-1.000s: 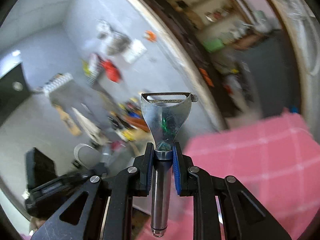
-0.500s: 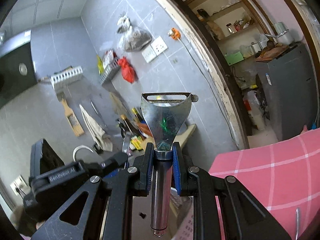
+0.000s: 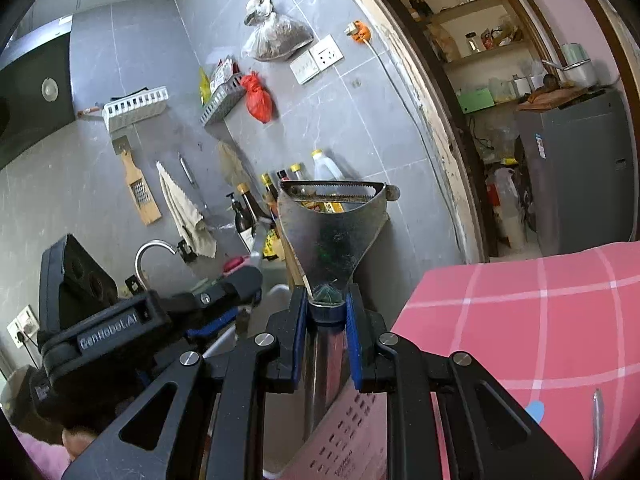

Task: Organize utensils
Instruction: 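Insert the peeler into the white caddy with the right tool while the left tool inserts the wire utensil, then bring both open tools back over the remaining spoons and fork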

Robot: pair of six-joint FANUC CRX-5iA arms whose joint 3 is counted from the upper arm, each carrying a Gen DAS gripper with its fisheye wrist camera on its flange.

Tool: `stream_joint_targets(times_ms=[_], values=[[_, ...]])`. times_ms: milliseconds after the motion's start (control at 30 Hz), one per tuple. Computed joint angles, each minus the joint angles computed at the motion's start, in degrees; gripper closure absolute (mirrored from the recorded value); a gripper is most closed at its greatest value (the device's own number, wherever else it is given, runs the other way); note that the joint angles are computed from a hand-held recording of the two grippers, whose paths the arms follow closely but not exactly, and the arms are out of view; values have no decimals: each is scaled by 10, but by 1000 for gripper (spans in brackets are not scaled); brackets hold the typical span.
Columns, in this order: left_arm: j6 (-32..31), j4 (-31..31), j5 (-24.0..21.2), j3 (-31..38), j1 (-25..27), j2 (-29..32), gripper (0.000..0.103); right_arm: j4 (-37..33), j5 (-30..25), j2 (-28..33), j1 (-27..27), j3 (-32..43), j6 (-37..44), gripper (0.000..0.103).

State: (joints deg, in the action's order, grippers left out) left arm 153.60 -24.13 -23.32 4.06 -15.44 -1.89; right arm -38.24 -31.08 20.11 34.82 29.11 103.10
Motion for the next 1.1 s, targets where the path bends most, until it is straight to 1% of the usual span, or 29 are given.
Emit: stream_joint_targets(times_ms=[100,133,167,200,267,367,400,433,467,500,533,567,600,633,733,767,800,900,933,967,1000,1033,1067,1100], values=[[17,-27,-10,3,-6,-5,85,-3,-1,-3,-1,-5,3,86],[31,-45,-18,7,-11,-6,85,-1,-1,-4,-1,-7,2,86],[29,-42,-16,6,-9,-6,85,0,-2,-3,-1,-6,2,86],[15,-26,-10,3,-3,-6,85,4,-3,-5,0,-9,0,86],[5,-26,-14,6,-3,-3,85,8,-8,-6,1,-10,0,86],[-32,1,-19,2,0,-4,85,24,-15,-9,4,-13,-9,86],[-33,0,-25,2,-2,-6,85,30,-14,-10,6,-14,-13,85],[-29,-4,-32,3,-5,-8,84,37,-20,-11,7,-14,-22,82],[-36,6,-31,-2,-3,-11,84,42,-21,-12,7,-16,-29,80],[-50,21,-28,-7,1,-14,82,45,-22,-13,8,-17,-33,75],[-56,27,-33,-7,2,-16,78,47,-22,-16,8,-20,-38,70],[-54,23,-36,-6,1,-17,76,51,-20,-19,8,-24,-41,68],[-57,26,-37,-8,1,-20,70,56,-16,-25,10,-30,-47,62],[-57,27,-39,-9,1,-23,65,58,-16,-27,10,-32,-49,59],[-38,6,-53,-5,-5,-29,64,87,-6,-40,15,-48,-78,56],[-35,0,-64,-1,-9,-31,64,87,3,-48,14,-57,-82,55],[-31,-10,-78,6,-14,-32,62,104,15,-55,17,-68,-100,50],[-18,-45,-116,24,-35,-33,52,133,30,-72,18,-85,-131,43],[-14,-56,-132,33,-43,-32,48,146,37,-80,19,-93,-143,39],[-8,-68,-149,42,-52,-31,46,160,43,-89,19,-104,-155,38],[-4,-75,-160,48,-58,-31,42,181,53,-99,21,-116,-171,34],[-2,-81,-172,55,-65,-29,39,198,60,-106,22,-126,-184,28],[0,-90,-189,66,-74,-26,37,221,70,-117,23,-140,-202,24],[3,-100,-206,77,-84,-23,32,241,78,-126,23,-152,-216,17]])
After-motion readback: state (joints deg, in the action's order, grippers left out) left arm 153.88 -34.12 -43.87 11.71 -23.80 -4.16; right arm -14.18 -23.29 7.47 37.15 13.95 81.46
